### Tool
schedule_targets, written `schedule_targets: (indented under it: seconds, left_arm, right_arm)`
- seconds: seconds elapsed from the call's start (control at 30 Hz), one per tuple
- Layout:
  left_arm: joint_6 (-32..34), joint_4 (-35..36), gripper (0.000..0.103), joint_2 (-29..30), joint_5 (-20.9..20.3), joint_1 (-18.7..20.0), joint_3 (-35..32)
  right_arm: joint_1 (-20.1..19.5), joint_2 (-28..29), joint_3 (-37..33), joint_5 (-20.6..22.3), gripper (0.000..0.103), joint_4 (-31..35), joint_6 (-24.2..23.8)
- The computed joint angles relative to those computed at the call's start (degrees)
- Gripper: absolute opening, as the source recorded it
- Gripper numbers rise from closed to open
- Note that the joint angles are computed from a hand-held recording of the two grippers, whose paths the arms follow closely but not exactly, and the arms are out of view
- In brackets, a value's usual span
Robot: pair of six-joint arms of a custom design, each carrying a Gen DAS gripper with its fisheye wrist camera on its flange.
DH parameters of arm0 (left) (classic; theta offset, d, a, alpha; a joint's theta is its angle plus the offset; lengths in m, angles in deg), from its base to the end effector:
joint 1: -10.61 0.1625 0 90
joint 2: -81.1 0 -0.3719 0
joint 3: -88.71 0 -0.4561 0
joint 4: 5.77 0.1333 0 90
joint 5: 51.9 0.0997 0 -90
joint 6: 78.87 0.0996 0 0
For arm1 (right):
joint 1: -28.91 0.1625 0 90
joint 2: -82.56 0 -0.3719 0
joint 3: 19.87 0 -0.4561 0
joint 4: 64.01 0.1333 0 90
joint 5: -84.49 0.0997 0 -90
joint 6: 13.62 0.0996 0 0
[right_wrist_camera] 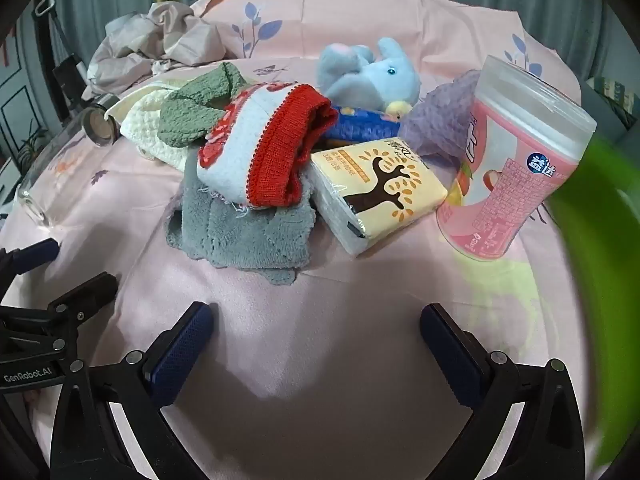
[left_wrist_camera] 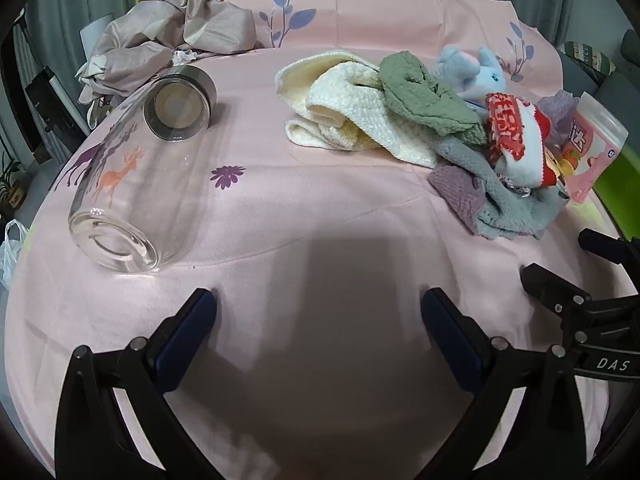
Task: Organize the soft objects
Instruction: 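Move the right tool toward the red-and-white knit hat on the pile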
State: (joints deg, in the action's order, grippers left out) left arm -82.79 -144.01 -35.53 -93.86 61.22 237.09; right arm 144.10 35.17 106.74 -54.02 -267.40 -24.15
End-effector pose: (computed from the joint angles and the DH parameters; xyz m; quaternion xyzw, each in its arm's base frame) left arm -0.0527 -0.3910 0.2194 0.2198 0.8788 -0.2704 0.3261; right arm 0.2475 -0.3882 -0.0104 0.1524 -0.8665 0.3158 0.3553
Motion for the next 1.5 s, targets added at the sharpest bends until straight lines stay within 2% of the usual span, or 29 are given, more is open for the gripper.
schedule_targets:
  seconds: [0.17,0.33,0.4,0.47,0.57,0.67,0.7,0.77,0.83,0.9,1.03,1.1,1.2,1.23,1.33,1.43,1.5]
  left_arm:
    - [-2.2,2.5,0.102,0.1,0.2,-0.6,-0.5]
    - [-2.8,4.0,0.102,1.9,-1.5,1.7,-2.9]
    - [-4.7,5.1,0.102,2.6,-0.7,1.2,-3.3]
    - [-6.4,8.0,0.102,2.9,-0.8,1.1,-4.3]
    - [-9.2,14.6,0.101,3.3,-4.0,1.8,-7.4]
    - [-11.4,17.6,0.099,2.2,-7.2,1.5,-9.4]
    - [-11.8,18.2,0.099,1.9,-7.0,0.9,-9.7]
    - [-12.2,19.5,0.099,0.5,-4.0,-2.1,-9.7]
    - [-12.6,20.7,0.099,0.1,-2.2,-4.2,-10.4]
    - [-11.1,19.0,0.100,0.7,-2.7,-4.6,-11.4]
    - [-10.9,14.9,0.099,0.0,-4.3,-4.2,-11.2]
    - [-11.1,14.2,0.099,1.0,-5.1,-4.3,-11.4]
    - [-9.0,12.5,0.099,1.0,-7.5,-4.3,-10.6]
    - [-9.1,12.7,0.097,1.1,-7.4,-4.5,-10.4]
    - [-8.5,12.5,0.094,1.2,-8.6,-4.1,-10.5]
    - [-7.4,11.3,0.090,0.2,-11.9,-3.3,-10.3]
    - [-6.8,11.5,0.089,-0.2,-13.0,-3.0,-10.5]
  right_arm:
    - [0.0,-0.1,0.0,0.0,0.103,0.4,0.2]
    - [0.0,0.2,0.0,0.0,0.103,-0.3,-0.1]
    - [0.0,0.1,-0.1,0.0,0.103,0.2,0.1]
    - [0.0,0.2,-0.2,0.0,0.103,0.1,0.1]
    - [0.1,0.5,-0.8,-0.5,0.103,1.0,0.2]
    - [0.4,-0.5,-1.1,-1.0,0.103,4.5,3.0]
    - [0.4,-2.5,-0.4,-0.5,0.103,8.4,6.1]
    - [1.1,-6.3,0.1,0.6,0.103,15.2,11.8]
    - [2.0,-8.5,0.4,0.4,0.103,16.2,13.4]
    - [3.9,-12.0,0.9,-0.4,0.103,19.2,15.5]
    - [5.9,-15.9,0.8,1.6,0.103,19.0,17.4]
    - [5.9,-15.5,-0.3,2.7,0.103,18.0,16.7]
    - [5.8,-13.4,-0.5,2.0,0.103,13.6,16.0]
    - [5.2,-12.9,0.1,3.4,0.102,11.5,15.7]
    - [3.6,-14.1,1.6,8.9,0.086,11.2,16.3]
    - [3.5,-13.1,1.2,8.1,0.081,11.6,15.5]
    - [2.8,-13.5,1.6,10.0,0.075,11.5,15.5]
